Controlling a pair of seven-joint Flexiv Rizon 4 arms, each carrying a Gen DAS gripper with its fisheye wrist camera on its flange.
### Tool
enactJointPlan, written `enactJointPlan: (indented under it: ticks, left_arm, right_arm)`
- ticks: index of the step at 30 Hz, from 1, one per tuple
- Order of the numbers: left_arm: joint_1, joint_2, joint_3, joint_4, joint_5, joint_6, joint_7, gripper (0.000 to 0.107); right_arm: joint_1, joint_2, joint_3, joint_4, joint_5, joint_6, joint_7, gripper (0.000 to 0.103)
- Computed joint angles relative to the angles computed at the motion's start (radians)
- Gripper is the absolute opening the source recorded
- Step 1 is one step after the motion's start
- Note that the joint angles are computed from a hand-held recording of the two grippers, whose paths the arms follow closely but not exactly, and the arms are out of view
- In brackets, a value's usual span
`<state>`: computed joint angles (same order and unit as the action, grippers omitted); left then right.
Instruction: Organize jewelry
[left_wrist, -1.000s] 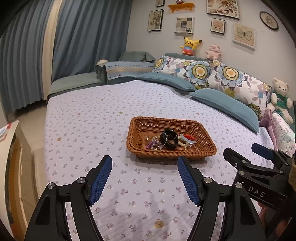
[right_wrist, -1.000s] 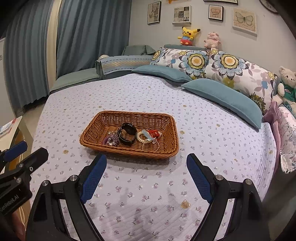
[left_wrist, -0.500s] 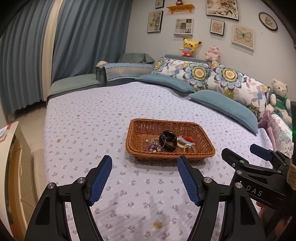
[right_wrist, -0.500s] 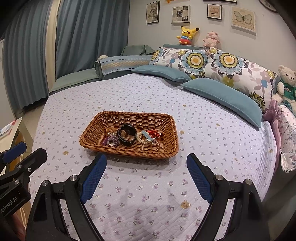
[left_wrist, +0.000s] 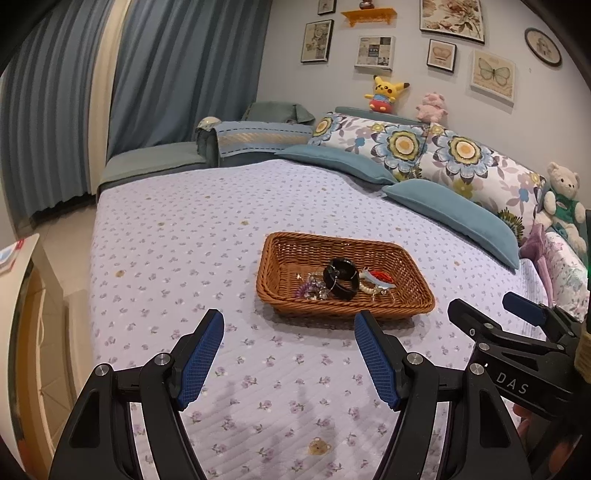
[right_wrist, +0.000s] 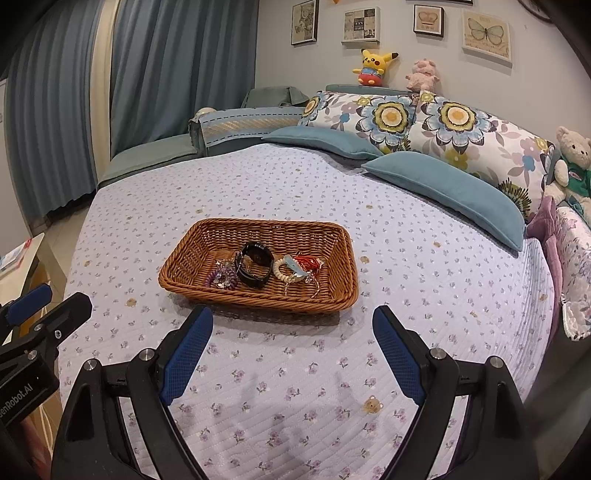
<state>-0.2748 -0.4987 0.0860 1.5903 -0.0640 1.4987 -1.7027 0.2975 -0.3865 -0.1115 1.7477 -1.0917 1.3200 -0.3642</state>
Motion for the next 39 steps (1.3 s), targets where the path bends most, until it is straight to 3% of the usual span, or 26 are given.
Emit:
enactJointPlan:
  ticks: [35,39]
  left_arm:
    - [0.013,-0.007,-0.020,0.001,-0.003,-0.018,0.006,0.074]
    - [-0.006,-0.012,0.008,-0.006,0.006,-0.021,-0.012,0.074]
  right_arm:
    - [0.000,-0.005,-0.003,0.015,0.055,0.043,-0.026,0.089]
    - [0.005,-0.005,-0.009,0.017,0.062,0.047,-0.031,0.089]
